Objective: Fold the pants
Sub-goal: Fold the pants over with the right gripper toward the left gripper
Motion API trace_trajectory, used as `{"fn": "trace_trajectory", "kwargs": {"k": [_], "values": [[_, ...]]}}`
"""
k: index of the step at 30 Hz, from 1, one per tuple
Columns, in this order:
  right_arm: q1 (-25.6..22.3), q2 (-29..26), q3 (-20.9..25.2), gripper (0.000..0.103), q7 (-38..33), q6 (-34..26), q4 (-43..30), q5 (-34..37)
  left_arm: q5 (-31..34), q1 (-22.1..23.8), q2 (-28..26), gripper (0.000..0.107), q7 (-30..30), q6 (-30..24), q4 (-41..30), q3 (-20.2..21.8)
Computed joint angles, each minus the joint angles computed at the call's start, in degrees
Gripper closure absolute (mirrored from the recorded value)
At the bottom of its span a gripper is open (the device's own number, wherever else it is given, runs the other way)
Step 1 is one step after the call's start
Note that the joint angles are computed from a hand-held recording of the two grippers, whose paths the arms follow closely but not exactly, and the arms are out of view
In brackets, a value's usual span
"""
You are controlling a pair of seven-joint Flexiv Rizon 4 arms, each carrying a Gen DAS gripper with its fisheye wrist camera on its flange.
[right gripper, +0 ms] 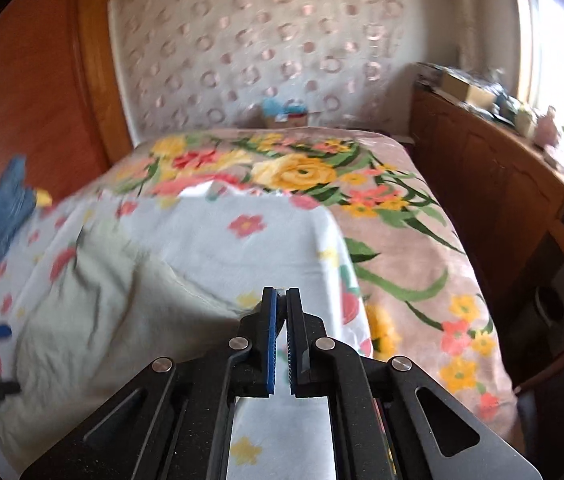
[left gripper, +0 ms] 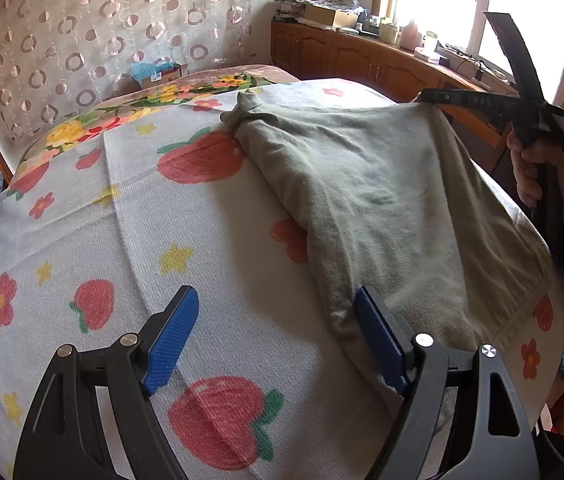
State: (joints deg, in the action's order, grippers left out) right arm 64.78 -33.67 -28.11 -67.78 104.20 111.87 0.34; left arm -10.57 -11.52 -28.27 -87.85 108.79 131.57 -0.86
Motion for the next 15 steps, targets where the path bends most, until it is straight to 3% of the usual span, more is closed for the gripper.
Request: {"fn": "trace_trajectory", "kwargs": {"k": [2,5,8,10,15], "values": [[2.5,-0.9,-3.5,0.099,0.6,-1.0,0.1,1.1,0.1,0.1,0.0,0.026,0.0,0.0,0.0,0.0],[-1.3,0.0,0.4,0.099,1.5,-4.8,-0.8,-2.1,0.1,0.1,0.0,0.025,-0.1,0.0,0.0,0.0],[-0.7,-0.1,-0.8,0.089,2.9,-5.3,-0.2,-4.7,0.0,-0.2,-0.1,0.025,-0.1,0.0,-0.1,0.2],[-2.5,0.4,1.3,0.072,3.5,-4.9,-0.4,-6.4,0.1,-0.1,-0.1,0.025,-0.1,0.0,-0.1,0.1],[0.6,2.4,-1.6,0.069,4.2,-3.4,2.9,-7.4,-0.4,-0.7,0.0,0.025,-0.4,0.8,0.2,1.0]]}}
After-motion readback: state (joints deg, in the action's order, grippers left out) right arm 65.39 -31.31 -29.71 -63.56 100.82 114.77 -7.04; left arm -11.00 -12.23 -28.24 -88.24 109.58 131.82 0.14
